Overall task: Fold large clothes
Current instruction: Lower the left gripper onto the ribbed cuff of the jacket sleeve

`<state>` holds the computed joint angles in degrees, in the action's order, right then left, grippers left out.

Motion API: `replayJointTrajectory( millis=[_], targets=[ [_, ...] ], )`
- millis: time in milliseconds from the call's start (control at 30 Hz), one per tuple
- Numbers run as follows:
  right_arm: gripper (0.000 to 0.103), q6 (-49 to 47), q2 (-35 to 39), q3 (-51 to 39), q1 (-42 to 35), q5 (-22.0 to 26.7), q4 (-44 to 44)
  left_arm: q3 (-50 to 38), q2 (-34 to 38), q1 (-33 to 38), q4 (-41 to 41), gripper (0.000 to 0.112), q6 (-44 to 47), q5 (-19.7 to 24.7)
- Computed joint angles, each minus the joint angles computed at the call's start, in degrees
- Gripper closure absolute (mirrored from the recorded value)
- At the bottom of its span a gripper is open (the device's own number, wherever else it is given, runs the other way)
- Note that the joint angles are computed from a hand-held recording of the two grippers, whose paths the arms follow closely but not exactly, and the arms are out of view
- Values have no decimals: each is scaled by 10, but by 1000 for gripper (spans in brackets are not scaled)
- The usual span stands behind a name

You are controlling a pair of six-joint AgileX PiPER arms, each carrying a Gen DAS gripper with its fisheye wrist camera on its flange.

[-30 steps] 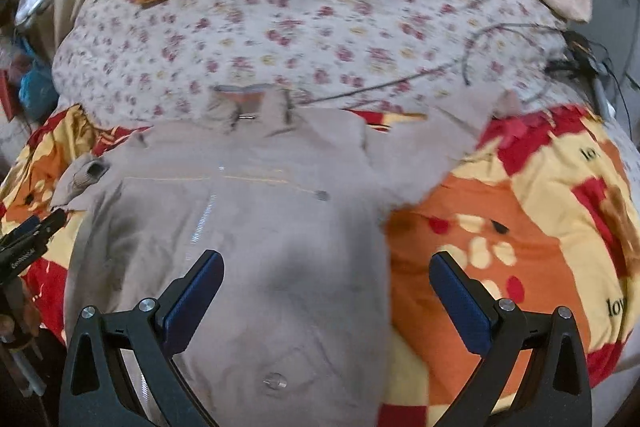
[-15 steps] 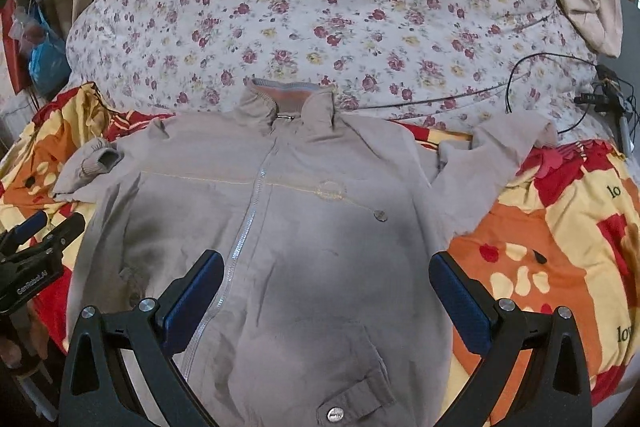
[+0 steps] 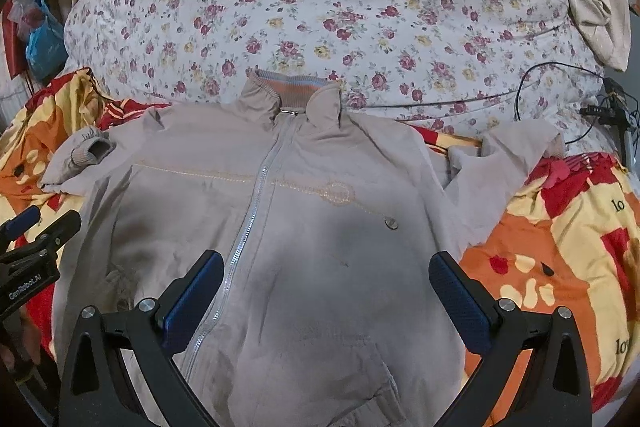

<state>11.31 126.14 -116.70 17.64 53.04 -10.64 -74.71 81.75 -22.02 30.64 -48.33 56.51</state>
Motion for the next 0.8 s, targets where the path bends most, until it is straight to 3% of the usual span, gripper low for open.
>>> replayJointTrajectory(
  millis=[233, 567, 800],
  targets=[
    [1, -25, 38, -45, 4, 14, 11, 12, 18, 33, -8, 19, 5, -16],
    [2, -61, 98, -117, 6, 36, 67, -11, 65, 155, -49, 20, 50, -58],
    [2, -62, 133, -172, 9, 59, 66, -26, 95, 193, -53, 20, 62, -81]
  ],
)
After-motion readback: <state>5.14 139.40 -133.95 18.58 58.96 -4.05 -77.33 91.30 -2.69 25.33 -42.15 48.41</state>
